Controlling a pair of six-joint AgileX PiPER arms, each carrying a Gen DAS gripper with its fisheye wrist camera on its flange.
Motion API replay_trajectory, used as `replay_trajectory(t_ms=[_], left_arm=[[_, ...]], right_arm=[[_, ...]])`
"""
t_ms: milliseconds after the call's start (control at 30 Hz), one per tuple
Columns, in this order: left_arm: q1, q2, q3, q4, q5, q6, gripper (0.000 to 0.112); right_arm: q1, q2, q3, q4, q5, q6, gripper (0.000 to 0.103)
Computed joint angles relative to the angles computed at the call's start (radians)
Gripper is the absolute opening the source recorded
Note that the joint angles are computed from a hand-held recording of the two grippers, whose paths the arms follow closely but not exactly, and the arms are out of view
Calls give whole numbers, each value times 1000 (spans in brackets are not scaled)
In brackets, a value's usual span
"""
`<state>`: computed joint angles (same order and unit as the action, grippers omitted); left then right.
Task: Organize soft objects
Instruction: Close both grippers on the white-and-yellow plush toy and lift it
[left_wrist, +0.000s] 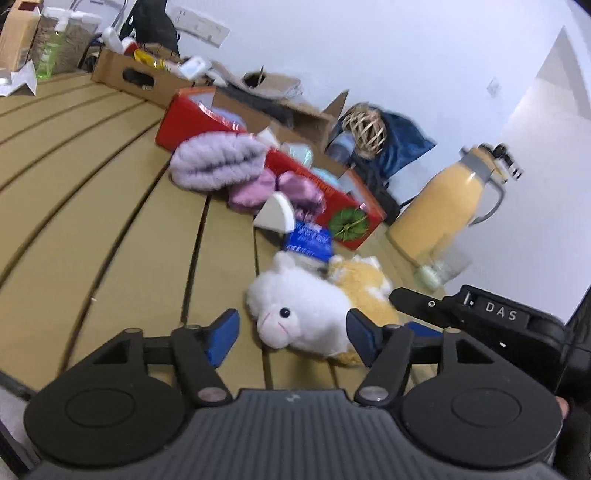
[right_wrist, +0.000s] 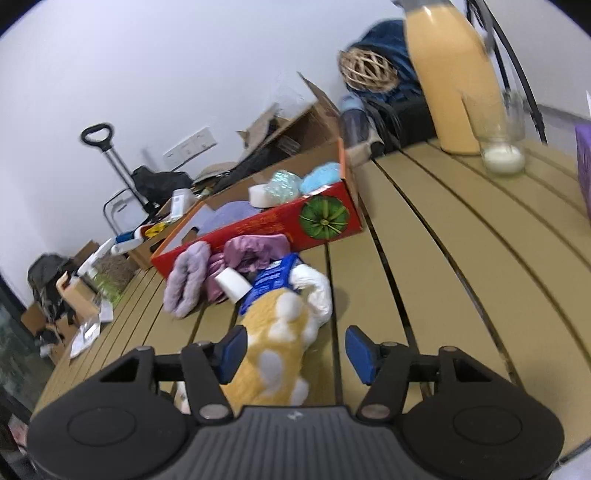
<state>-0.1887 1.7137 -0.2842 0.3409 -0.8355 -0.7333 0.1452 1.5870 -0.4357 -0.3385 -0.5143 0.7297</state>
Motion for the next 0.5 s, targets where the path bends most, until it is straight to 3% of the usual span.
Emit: replay_trajectory(t_ms=[133, 233, 333, 433, 500], left_arm=[[11, 46, -32, -120, -33, 56, 45], [8, 43, -87, -244, 18, 157, 45], [36, -1, -99, -283, 67, 192, 47], [93, -85, -17, -176, 53, 117, 63], [136, -102, 22, -32, 23, 5, 70]], right_arm=[[-48, 112, 56, -104, -249, 98, 34], [-29, 138, 77, -222, -339, 184, 31], [4, 109, 61, -375, -310, 229, 32], [45, -26, 122, -247, -216, 96, 33], [11, -58, 144, -175, -216, 43, 45]])
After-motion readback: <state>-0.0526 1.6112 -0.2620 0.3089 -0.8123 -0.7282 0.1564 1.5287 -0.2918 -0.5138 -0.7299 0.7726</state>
